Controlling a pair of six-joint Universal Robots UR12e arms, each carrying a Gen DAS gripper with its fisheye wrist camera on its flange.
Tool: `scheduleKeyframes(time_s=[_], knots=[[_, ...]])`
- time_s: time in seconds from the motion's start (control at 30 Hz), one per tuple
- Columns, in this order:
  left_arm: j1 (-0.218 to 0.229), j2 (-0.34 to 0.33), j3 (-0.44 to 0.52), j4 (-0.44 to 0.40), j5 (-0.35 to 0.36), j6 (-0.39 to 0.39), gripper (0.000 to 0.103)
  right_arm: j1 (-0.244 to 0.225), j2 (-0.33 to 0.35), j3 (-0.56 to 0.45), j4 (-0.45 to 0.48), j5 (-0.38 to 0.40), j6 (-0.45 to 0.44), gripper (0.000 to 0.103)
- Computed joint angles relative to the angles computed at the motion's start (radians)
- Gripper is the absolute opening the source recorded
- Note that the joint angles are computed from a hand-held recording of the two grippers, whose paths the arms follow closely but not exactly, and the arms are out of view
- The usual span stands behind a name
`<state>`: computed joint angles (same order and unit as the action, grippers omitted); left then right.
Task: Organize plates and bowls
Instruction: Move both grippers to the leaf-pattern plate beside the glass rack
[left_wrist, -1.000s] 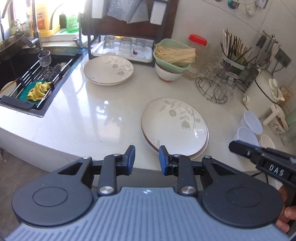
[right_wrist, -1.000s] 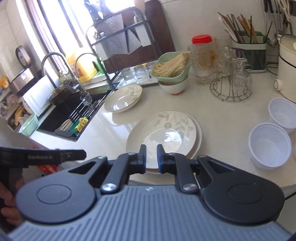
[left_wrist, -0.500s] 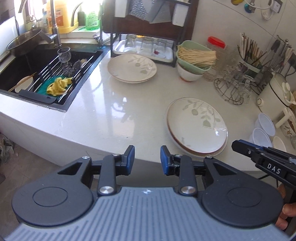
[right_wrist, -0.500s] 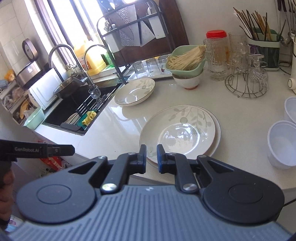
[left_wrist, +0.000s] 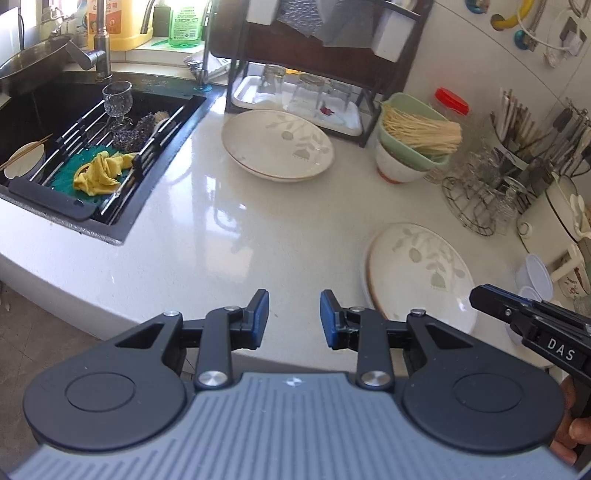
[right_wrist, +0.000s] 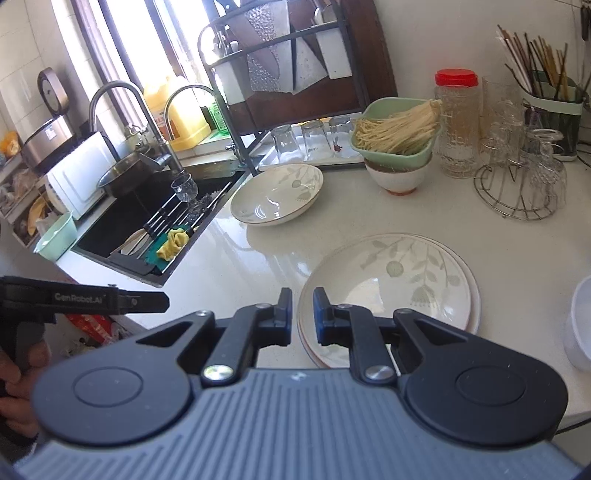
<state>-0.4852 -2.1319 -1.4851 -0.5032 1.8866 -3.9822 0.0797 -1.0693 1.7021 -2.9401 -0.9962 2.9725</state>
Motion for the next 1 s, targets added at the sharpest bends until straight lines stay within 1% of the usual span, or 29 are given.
scheduleKeyframes(time_s=[0.07, 0.17, 0.27, 0.4, 0.6, 0.7, 0.8, 0.87, 0.93, 0.97, 1.0], knots=[[0.021, 0.004, -0.016, 0.014, -0.015, -0.003, 0.035, 0.015, 0.016, -0.022, -0.001, -0.025, 0.008, 0.015], [0.047, 0.01, -0.04, 0.04, -0.024, 0.001, 0.035, 0.028, 0.047, -0.059, -0.002, -0.013, 0.056, 0.015], [0.074, 0.013, -0.059, 0.063, -0.049, -0.003, 0.035, 0.046, 0.075, -0.097, 0.023, -0.02, 0.081, 0.015], [0.102, 0.007, -0.067, 0.081, -0.068, 0.028, 0.035, 0.068, 0.102, -0.138, 0.052, -0.052, 0.092, 0.015], [0.144, -0.006, -0.068, 0.111, -0.117, 0.068, 0.035, 0.094, 0.139, -0.188, 0.042, -0.081, 0.133, 0.015], [0.164, -0.016, -0.06, 0.118, -0.145, 0.089, 0.039, 0.102, 0.157, -0.213, 0.041, -0.085, 0.157, 0.015], [0.183, -0.029, -0.044, 0.118, -0.172, 0.121, 0.043, 0.105, 0.177, -0.24, 0.04, -0.071, 0.195, 0.016], [0.195, -0.039, -0.03, 0.114, -0.192, 0.141, 0.05, 0.11, 0.193, -0.265, 0.052, -0.078, 0.219, 0.016], [0.207, -0.052, -0.014, 0.113, -0.21, 0.162, 0.054, 0.115, 0.206, -0.287, 0.06, -0.092, 0.232, 0.016], [0.214, -0.06, -0.003, 0.11, -0.219, 0.173, 0.054, 0.118, 0.213, -0.297, 0.064, -0.099, 0.239, 0.018], [0.219, -0.066, 0.004, 0.107, -0.228, 0.182, 0.054, 0.12, 0.219, -0.306, 0.066, -0.107, 0.248, 0.024]])
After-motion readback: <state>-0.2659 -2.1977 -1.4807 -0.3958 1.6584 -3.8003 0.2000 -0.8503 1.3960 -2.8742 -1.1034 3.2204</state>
